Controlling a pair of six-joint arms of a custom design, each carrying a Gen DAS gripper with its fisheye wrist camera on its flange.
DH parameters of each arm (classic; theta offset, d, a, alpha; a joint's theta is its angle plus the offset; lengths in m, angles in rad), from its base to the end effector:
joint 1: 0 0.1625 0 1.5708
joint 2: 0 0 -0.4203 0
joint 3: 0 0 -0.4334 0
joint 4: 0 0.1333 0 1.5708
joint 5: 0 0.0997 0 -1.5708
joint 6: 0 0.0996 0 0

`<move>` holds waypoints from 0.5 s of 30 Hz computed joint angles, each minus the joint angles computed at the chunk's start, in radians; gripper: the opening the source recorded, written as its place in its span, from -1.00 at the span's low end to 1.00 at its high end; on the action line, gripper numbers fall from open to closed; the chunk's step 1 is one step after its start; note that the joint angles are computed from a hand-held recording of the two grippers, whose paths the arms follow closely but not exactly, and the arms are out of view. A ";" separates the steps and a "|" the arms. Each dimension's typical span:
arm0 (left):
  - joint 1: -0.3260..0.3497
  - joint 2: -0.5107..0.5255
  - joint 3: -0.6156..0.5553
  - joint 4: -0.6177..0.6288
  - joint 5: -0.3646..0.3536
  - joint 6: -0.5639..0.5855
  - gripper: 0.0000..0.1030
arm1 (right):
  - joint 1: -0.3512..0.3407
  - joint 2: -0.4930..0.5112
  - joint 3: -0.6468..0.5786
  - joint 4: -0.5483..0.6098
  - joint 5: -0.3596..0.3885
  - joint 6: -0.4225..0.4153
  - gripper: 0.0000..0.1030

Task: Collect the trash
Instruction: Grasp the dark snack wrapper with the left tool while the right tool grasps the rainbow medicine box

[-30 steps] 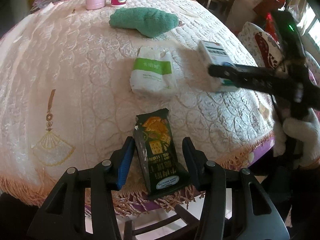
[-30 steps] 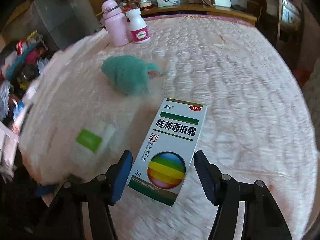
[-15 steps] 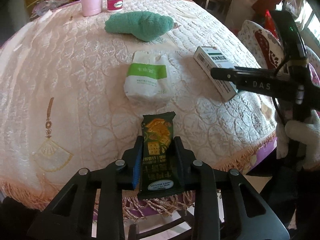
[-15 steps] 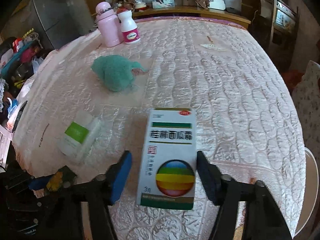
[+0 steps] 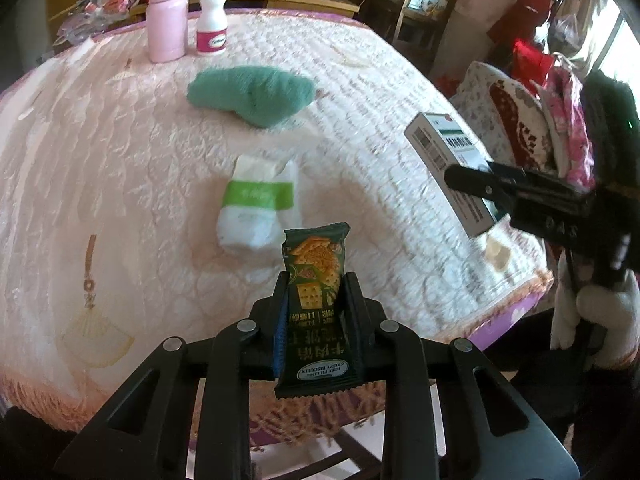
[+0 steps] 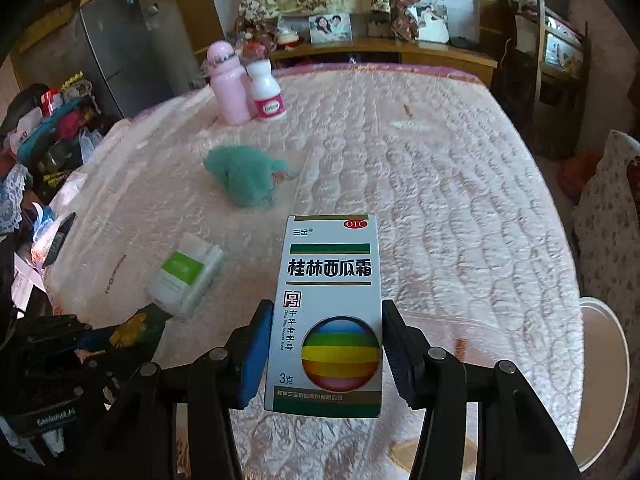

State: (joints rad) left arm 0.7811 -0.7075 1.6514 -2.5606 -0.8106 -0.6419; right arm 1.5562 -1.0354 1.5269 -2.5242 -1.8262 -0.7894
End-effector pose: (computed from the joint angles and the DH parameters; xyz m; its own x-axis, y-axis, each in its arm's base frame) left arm -0.3383 -0.6198 0.0171 -0.8514 -0.0267 -0.5239 0.2493 0.8581 -0.4489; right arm 0.0975 -0.7302 0.2776 -0.6895 -0.5462 0.4757 -0.6765 0.7204 -0.1533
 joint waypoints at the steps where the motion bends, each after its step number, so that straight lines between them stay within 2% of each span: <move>1: 0.000 0.004 -0.007 -0.006 -0.002 0.005 -0.56 | -0.001 -0.008 0.003 0.000 0.005 -0.001 -0.01; 15: -0.010 0.107 -0.163 -0.016 0.003 0.118 -0.56 | -0.031 -0.069 0.022 -0.033 0.024 -0.011 -0.01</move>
State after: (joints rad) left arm 0.7712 -0.6002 1.4885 -2.5764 -0.8080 -0.5244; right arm 1.5247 -1.1048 1.5493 -2.5574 -1.8022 -0.8000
